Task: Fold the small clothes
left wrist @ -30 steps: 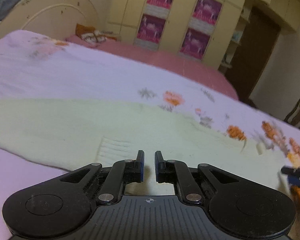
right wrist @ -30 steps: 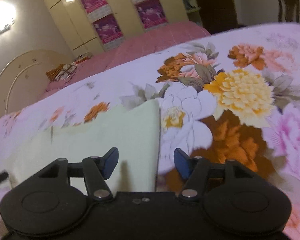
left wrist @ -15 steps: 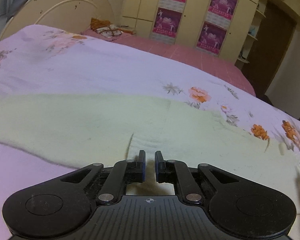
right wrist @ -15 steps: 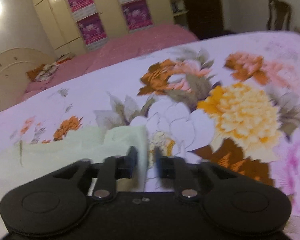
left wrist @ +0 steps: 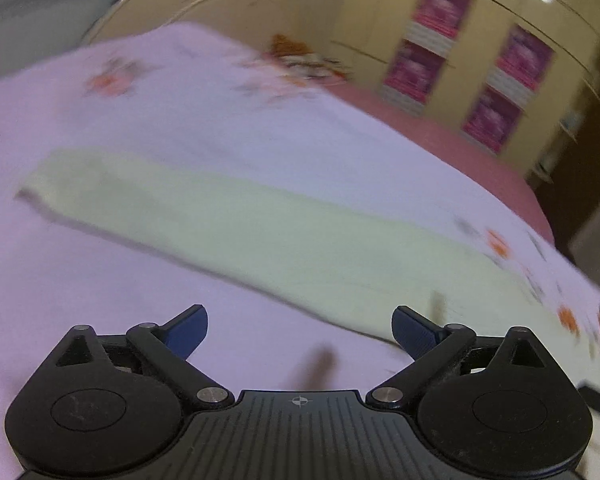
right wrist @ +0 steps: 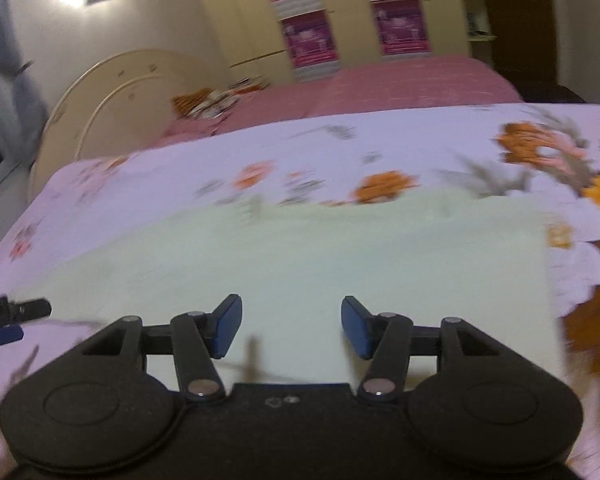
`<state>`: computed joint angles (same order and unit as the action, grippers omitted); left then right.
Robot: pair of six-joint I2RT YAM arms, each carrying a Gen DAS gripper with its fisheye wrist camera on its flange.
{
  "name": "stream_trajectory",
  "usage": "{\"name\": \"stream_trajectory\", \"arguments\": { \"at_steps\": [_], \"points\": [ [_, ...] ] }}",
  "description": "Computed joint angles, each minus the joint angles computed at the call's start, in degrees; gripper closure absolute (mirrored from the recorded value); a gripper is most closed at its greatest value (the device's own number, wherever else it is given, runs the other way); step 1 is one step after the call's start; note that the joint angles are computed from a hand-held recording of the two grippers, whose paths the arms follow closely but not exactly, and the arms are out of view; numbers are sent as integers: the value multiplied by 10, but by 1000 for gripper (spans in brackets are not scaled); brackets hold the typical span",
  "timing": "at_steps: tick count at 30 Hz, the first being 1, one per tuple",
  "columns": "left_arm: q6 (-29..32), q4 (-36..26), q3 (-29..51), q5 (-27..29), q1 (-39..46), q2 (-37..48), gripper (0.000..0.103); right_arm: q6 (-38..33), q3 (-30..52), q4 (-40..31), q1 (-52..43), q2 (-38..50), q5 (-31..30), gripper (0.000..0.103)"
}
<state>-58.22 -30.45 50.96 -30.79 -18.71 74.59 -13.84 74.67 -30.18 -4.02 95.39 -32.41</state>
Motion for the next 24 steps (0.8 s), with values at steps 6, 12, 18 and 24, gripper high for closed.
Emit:
{"name": "stream_trajectory", "arguments": {
  "at_steps": [6, 12, 18, 24],
  "points": [
    [29, 100, -137, 147, 185, -108, 54, 67, -59, 32, 88, -54, 62, 49],
    [58, 224, -183, 256, 314, -82, 81, 125, -62, 64, 166, -46, 123, 49],
    [26, 382, -209, 348, 404, 10, 96, 132, -47, 94, 213, -20, 172, 49],
    [-48, 446, -240, 364, 438, 13, 95, 149, -28, 103, 232, 5, 194, 49]
  ]
}}
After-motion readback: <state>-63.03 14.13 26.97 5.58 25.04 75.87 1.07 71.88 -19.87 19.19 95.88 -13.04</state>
